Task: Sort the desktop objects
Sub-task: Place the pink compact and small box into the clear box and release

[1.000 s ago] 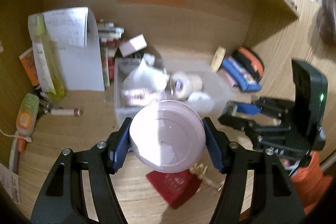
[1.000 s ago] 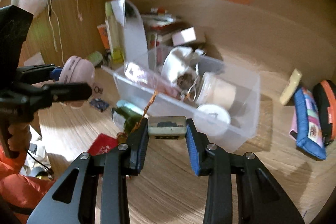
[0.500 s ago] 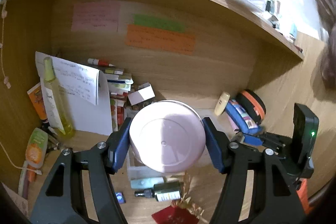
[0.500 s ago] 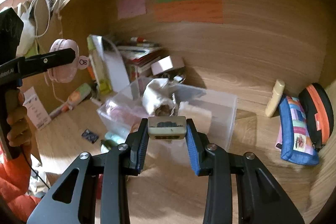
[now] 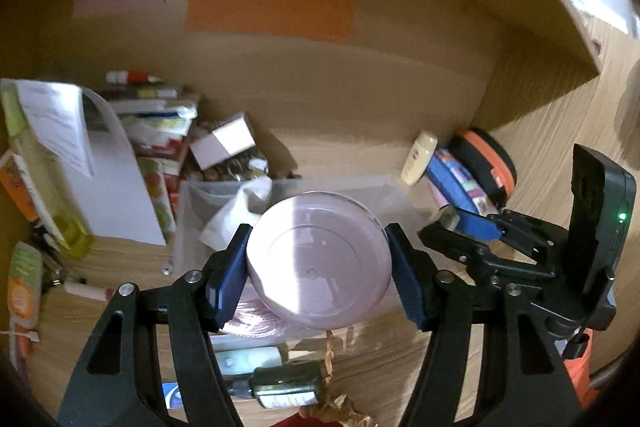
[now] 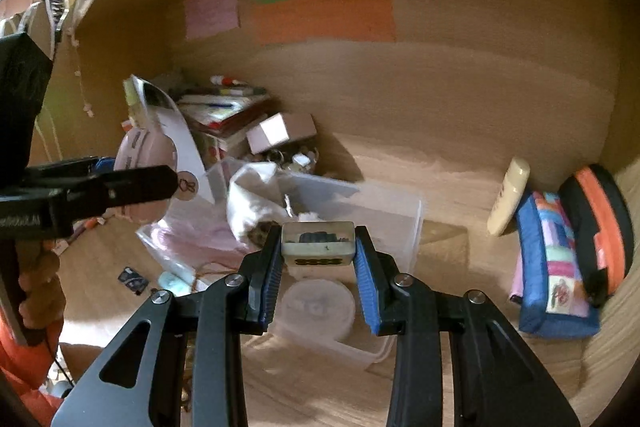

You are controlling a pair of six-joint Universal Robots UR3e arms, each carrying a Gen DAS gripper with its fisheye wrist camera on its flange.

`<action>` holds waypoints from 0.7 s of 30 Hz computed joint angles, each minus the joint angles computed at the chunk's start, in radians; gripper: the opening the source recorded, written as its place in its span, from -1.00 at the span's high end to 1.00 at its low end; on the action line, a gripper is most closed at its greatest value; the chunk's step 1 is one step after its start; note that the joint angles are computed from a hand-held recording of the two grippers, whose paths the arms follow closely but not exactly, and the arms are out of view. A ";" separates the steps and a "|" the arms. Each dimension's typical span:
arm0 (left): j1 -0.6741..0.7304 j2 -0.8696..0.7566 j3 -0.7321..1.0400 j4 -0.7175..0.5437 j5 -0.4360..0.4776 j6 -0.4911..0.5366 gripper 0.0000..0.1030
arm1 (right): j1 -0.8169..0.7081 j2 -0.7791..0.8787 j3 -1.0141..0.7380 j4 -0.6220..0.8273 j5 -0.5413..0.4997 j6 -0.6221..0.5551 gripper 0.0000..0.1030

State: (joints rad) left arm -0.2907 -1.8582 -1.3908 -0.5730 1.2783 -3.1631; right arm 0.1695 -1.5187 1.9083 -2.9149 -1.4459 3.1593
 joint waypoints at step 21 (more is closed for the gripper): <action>-0.076 -0.204 0.161 -0.076 0.104 0.023 -0.26 | -0.033 0.084 -0.011 0.076 0.013 -0.073 0.38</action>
State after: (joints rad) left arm -0.3665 -2.0626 -1.2299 -0.6494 1.3827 -3.1397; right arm 0.1366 -1.4346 1.8977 -2.8394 -1.4326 3.0867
